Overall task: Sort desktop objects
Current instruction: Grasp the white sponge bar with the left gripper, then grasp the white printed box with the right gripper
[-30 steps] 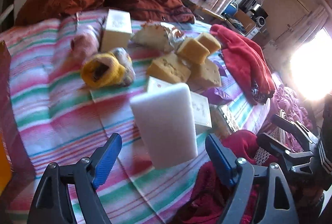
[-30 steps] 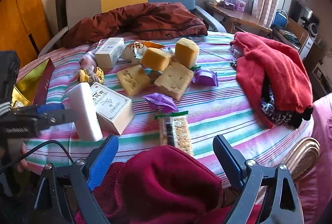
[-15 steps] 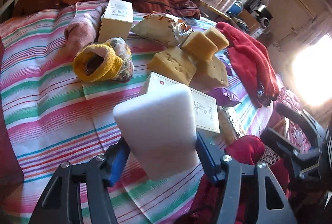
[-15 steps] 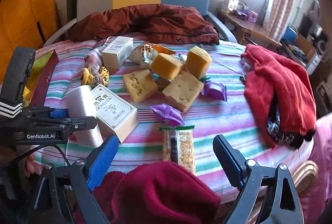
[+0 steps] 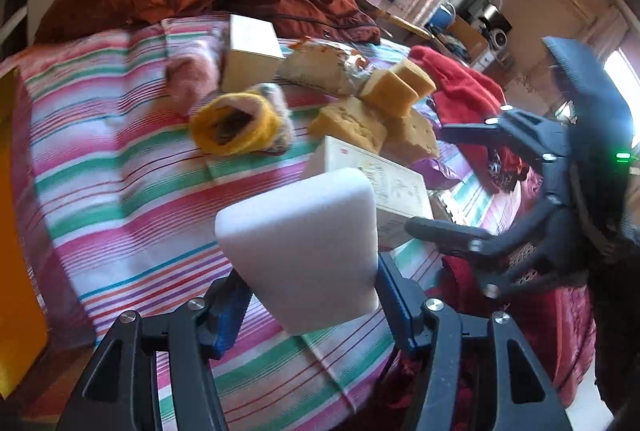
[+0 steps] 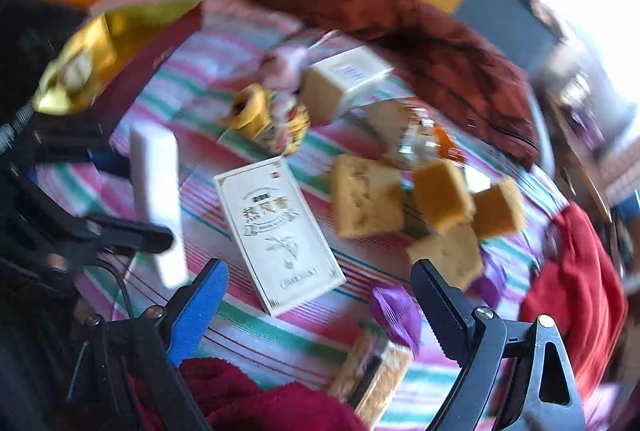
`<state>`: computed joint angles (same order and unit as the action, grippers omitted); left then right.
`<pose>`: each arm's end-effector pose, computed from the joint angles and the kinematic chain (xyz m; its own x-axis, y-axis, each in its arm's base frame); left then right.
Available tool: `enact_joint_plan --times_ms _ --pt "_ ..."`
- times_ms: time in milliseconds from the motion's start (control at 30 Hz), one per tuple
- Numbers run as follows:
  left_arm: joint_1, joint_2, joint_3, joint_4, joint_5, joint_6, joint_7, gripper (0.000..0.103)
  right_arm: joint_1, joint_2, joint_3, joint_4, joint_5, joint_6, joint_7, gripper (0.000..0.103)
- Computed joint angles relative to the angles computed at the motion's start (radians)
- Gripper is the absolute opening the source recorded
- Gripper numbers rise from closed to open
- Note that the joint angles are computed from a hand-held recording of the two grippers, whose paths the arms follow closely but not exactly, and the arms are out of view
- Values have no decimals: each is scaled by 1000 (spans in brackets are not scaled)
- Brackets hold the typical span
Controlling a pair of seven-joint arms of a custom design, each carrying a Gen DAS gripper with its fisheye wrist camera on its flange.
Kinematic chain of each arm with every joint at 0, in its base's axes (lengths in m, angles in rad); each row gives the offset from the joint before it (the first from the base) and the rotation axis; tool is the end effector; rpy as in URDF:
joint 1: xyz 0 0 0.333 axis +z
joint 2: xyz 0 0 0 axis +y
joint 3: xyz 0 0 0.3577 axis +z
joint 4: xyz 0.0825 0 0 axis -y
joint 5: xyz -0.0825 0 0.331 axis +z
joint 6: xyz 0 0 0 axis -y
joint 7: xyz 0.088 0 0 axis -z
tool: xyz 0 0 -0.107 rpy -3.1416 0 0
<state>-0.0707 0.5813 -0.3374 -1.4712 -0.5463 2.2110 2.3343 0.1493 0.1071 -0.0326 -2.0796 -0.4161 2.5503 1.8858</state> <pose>0.6572 -0.2422 0.4388 -0.7259 -0.5517 0.4108 -0.6875 0.5628 -0.4590 0.5532 0.0710 0.4863 0.0589 -0.9726 0.2248 -0.9114 -0.1443 -0.3853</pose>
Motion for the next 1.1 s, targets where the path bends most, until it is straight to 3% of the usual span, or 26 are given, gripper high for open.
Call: enact_joint_plan --times_ms 67,200,233,267,300,433,667,833,1100 --pt "5 11 5 12 0 -4 -10 61 -13 48 8 50 66 -34 -96 95" --pt "17 26 -4 26 -12 -12 -2 61 -18 104 3 98 119 -55 -157 94" --pt "15 21 -5 17 -12 -2 8 61 -18 110 3 103 136 -57 -165 88" --pt "15 18 -6 11 -13 5 14 60 -20 113 5 102 160 -54 -177 70" --pt "15 15 -8 4 -16 12 21 60 -16 114 2 98 164 -51 -173 60" --pt "22 8 -13 -10 -34 22 35 60 0 90 -5 55 166 -10 -123 54" --pt "45 -22 -15 -28 -80 46 62 59 10 22 -13 -14 148 97 36 53" --pt "70 -42 -10 -24 -129 56 62 60 23 14 -3 10 111 141 116 53" --pt "127 -55 22 7 -189 128 25 60 47 98 40 166 208 199 71 53"
